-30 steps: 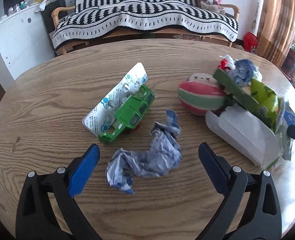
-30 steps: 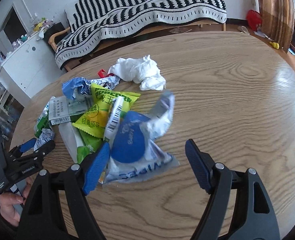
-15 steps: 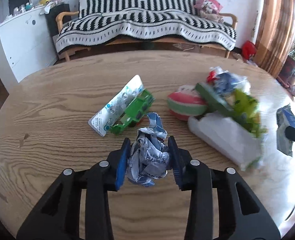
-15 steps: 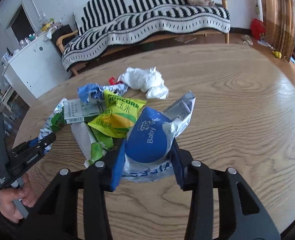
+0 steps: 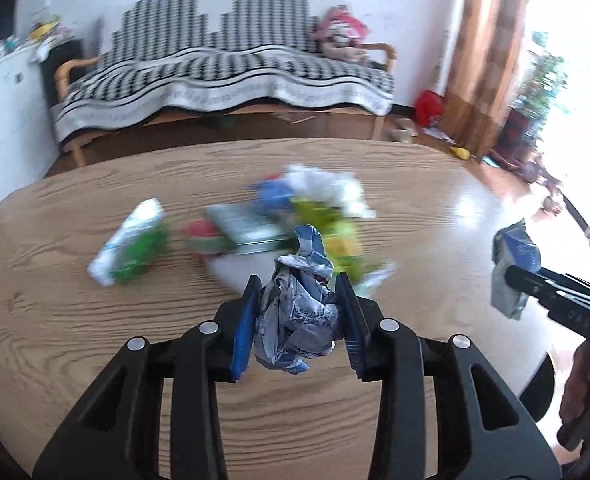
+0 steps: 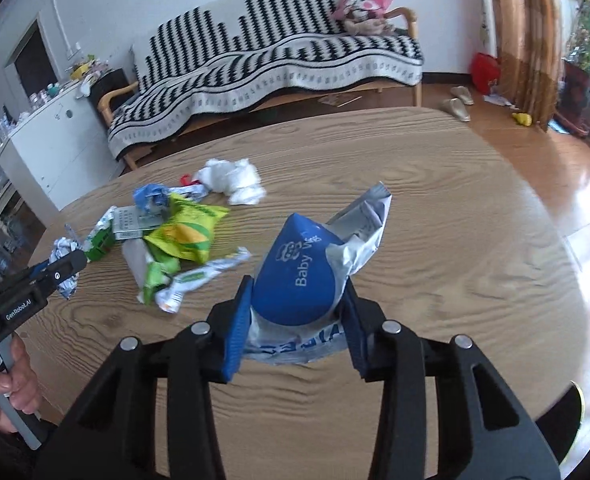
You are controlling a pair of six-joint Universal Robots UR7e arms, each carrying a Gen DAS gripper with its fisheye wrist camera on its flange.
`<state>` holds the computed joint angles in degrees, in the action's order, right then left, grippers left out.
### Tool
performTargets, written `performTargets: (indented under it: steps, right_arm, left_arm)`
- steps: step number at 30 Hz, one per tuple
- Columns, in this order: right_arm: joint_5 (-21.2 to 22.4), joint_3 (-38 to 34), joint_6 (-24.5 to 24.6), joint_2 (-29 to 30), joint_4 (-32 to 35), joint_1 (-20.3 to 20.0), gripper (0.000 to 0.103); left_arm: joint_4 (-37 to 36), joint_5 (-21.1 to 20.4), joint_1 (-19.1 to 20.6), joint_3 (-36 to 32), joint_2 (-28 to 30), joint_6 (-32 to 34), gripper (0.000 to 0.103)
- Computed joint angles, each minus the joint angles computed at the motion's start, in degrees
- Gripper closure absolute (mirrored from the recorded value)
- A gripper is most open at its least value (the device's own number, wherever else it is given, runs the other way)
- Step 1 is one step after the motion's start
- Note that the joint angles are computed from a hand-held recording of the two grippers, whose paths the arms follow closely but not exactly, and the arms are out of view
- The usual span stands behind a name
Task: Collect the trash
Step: 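Carry both items to the bin and open both tools to drop them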
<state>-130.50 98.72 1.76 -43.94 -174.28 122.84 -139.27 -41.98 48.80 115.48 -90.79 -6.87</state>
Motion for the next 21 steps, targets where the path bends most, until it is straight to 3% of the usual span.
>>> performTargets:
  steps: [11, 21]
  right_arm:
    - [-7.64, 19.83, 1.32, -18.16, -9.5, -3.48, 0.061]
    - [-14.38, 38.29, 4.79, -37.37, -14.97, -11.26, 0.061]
  left_arm:
    - [-9.31, -11.7, -9.9, 3.46, 13.15, 2.6, 0.066]
    - [-17.76, -24.78, -16.05, 4.73, 26.84, 5.07, 0.065]
